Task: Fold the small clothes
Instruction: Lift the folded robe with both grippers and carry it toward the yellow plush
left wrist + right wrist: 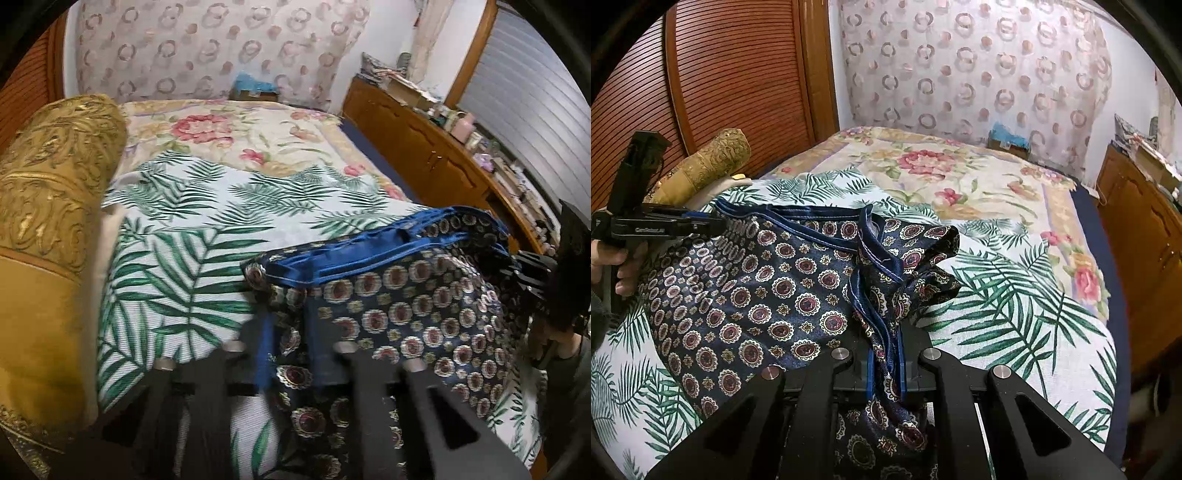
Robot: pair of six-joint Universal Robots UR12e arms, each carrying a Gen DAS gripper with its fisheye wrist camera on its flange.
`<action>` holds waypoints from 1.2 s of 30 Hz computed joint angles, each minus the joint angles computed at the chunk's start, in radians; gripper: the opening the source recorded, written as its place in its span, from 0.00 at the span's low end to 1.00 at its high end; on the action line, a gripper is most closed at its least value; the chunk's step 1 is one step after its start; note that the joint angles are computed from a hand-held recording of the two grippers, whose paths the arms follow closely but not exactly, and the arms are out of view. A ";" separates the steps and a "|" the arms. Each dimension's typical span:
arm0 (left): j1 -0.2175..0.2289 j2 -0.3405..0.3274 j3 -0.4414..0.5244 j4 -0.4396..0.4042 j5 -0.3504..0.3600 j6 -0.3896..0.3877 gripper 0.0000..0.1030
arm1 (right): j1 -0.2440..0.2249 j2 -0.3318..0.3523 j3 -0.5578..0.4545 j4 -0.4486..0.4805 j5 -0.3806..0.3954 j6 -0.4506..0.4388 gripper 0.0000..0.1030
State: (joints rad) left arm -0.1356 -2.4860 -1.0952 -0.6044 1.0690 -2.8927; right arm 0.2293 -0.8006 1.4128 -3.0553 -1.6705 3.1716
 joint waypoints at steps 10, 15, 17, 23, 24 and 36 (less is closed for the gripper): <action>0.038 0.120 -0.194 0.274 -0.090 -0.037 0.04 | 0.031 -0.042 0.042 -0.138 -0.010 -0.066 0.08; 0.069 0.175 -0.280 0.441 -0.095 -0.077 0.04 | 0.055 -0.042 -0.010 -0.135 -0.009 -0.136 0.08; 0.085 0.191 -0.302 0.486 -0.097 -0.100 0.04 | 0.066 -0.034 -0.047 -0.122 -0.009 -0.174 0.08; 0.130 0.225 -0.360 0.626 -0.041 -0.174 0.04 | 0.091 0.020 -0.215 -0.036 0.030 -0.297 0.08; 0.136 0.229 -0.370 0.648 -0.024 -0.185 0.04 | 0.093 0.034 -0.249 -0.017 0.040 -0.318 0.08; 0.183 0.232 -0.491 0.775 0.149 -0.329 0.04 | 0.133 0.394 -0.973 0.468 0.112 -0.525 0.08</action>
State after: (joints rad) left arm 0.0478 -2.2542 -1.5858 0.1704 1.2182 -3.2220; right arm 0.3622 -0.4066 0.4394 -2.5871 -1.5584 2.6463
